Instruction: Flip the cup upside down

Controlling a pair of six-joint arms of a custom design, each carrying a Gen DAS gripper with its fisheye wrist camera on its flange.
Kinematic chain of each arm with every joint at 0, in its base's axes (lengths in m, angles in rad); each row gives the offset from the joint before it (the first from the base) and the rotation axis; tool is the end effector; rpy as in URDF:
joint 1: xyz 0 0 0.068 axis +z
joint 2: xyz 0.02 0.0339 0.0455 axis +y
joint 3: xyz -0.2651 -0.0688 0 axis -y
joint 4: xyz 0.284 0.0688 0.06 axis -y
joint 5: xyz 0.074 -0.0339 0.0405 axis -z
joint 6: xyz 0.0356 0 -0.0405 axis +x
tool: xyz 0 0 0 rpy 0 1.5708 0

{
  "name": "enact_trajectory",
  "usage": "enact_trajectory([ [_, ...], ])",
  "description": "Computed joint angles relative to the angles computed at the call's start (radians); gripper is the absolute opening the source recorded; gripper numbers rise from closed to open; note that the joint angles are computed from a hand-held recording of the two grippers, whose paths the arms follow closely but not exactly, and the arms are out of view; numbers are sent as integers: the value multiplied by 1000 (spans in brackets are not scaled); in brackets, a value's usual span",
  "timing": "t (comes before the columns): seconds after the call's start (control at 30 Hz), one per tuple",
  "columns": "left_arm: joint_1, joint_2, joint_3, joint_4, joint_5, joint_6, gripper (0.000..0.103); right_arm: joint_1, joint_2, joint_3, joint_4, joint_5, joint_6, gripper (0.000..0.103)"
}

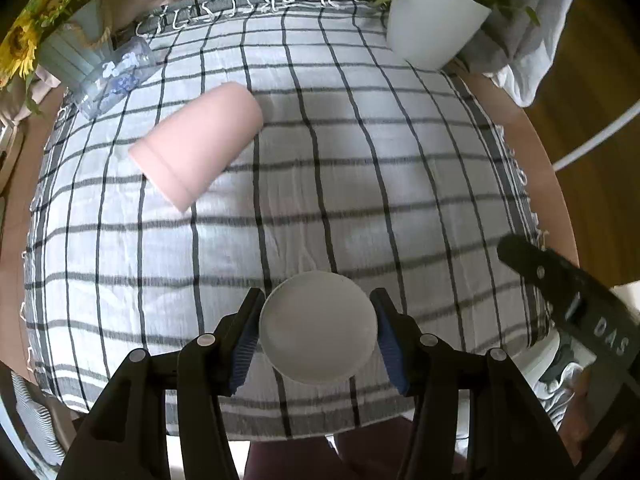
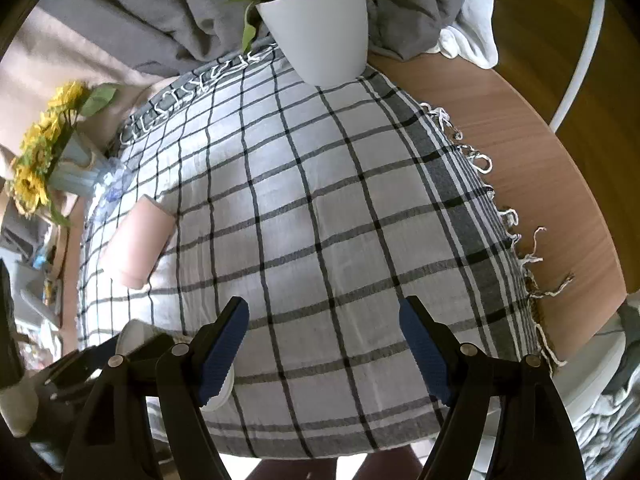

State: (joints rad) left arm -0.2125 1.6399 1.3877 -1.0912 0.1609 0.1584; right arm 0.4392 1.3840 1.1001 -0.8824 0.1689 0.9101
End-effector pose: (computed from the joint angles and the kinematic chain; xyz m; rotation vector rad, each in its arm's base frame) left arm 0.3438 -0.0800 0.2589 0.5627 2.8543 -0.2434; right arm 0.2769 0.1235 0.2517 0.6797 2.6311 0.1684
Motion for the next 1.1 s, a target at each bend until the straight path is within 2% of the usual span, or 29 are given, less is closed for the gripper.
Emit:
enact_trajectory([
  [0.4,12,-31,-67,32,27,-18,55,30,21,15,-9,21,-52,78],
  [0.5,15,-36,-77,47,29,-24,66,32,17,11,-8,20,-58,78],
  [0.7,24,-57,-108,82,48,-55,67,34,9,5,-1,21,-79,78],
  [0.83,16,-92,-136,130,56,-69,85,34,-4,-5,7,21,-85,78],
  [0.93,10,-124,-156,168,37,-94,88,35,-12,-11,0,36,-81,84],
  [1.1,14,-216,-197,222,23,-116,91,22,-35,-29,-22,51,-39,85],
])
